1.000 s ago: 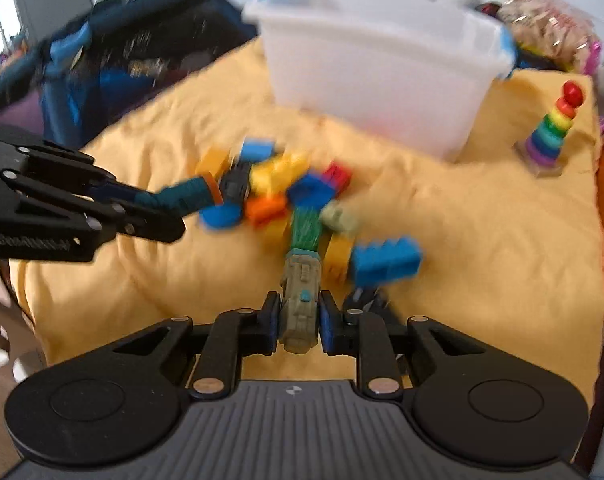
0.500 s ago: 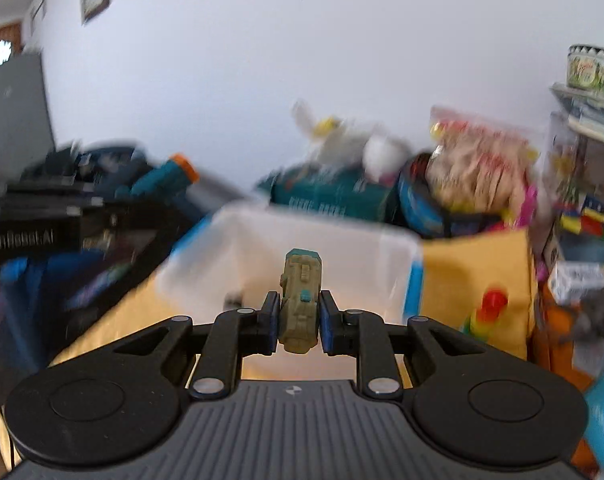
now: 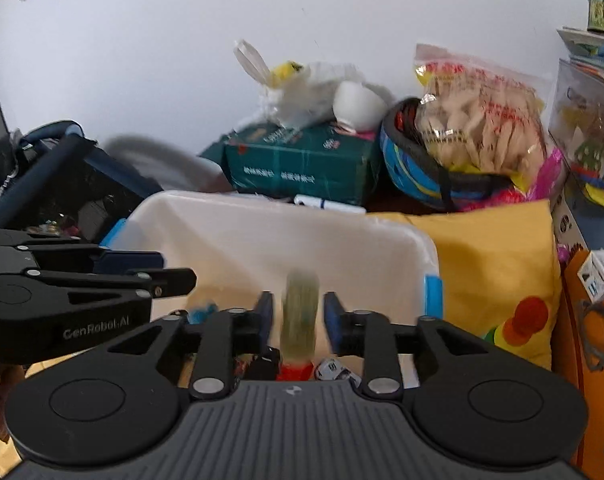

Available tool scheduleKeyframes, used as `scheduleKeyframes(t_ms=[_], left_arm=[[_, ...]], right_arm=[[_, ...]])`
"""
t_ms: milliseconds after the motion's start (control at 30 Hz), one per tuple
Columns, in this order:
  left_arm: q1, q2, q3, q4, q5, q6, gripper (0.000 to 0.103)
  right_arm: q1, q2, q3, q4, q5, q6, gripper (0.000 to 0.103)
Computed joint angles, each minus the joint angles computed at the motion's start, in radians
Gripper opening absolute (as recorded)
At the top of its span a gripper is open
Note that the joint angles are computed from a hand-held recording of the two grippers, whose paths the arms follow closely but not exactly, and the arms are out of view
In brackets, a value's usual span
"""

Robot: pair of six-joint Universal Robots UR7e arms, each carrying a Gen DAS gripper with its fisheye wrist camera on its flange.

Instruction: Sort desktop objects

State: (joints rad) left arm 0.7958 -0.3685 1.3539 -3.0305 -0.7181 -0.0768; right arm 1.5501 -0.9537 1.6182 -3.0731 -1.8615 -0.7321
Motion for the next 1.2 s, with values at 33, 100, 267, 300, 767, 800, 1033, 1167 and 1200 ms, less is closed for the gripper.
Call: scheduleKeyframes(t_ms=[33,100,267,300,767,800,1033,1167,1200], left_arm=[[-0.005,-0.015,0.031,-0.039,-0.009,0.009,0.044],[-0.016,-0.031,0.068,-0.111,-0.016,0.032,0.049],[-0.071,-0.099,0.215,-0.262,0.004,0.061,0.064],[-0.083,-0.114,0.255,-0.303,-0.001,0.058,0.068],[-0.183,-0.125,0.57,-0.125,0.007,-0.434,0.074],[-0.187,-0.122,0.578,-0.122,-0.006,-0.452,0.073],[-0.217,-0.109,0.607,-0.062,-0.055,-0.497,0.073],[-0.213,-0.107,0.601,-0.03,-0.099,-0.506,0.073],[-0.214,-0.107,0.604,-0.029,-0.105,-0.502,0.073]], right_arm=[[-0.001,-0.01,0.009,0.001,0.012,0.0,0.036],[0.001,-0.041,0.046,-0.017,0.049,-0.034,0.036],[-0.007,-0.123,0.139,-0.058,0.136,-0.057,0.04],[-0.012,-0.147,0.162,-0.054,0.155,-0.038,0.044],[-0.129,-0.309,0.488,-0.057,0.095,-0.144,0.049],[-0.14,-0.319,0.507,-0.047,0.097,-0.157,0.049],[-0.199,-0.375,0.602,-0.012,0.097,-0.157,0.051],[-0.186,-0.372,0.63,-0.057,0.066,-0.243,0.049],[-0.177,-0.366,0.633,-0.07,0.051,-0.269,0.049]])
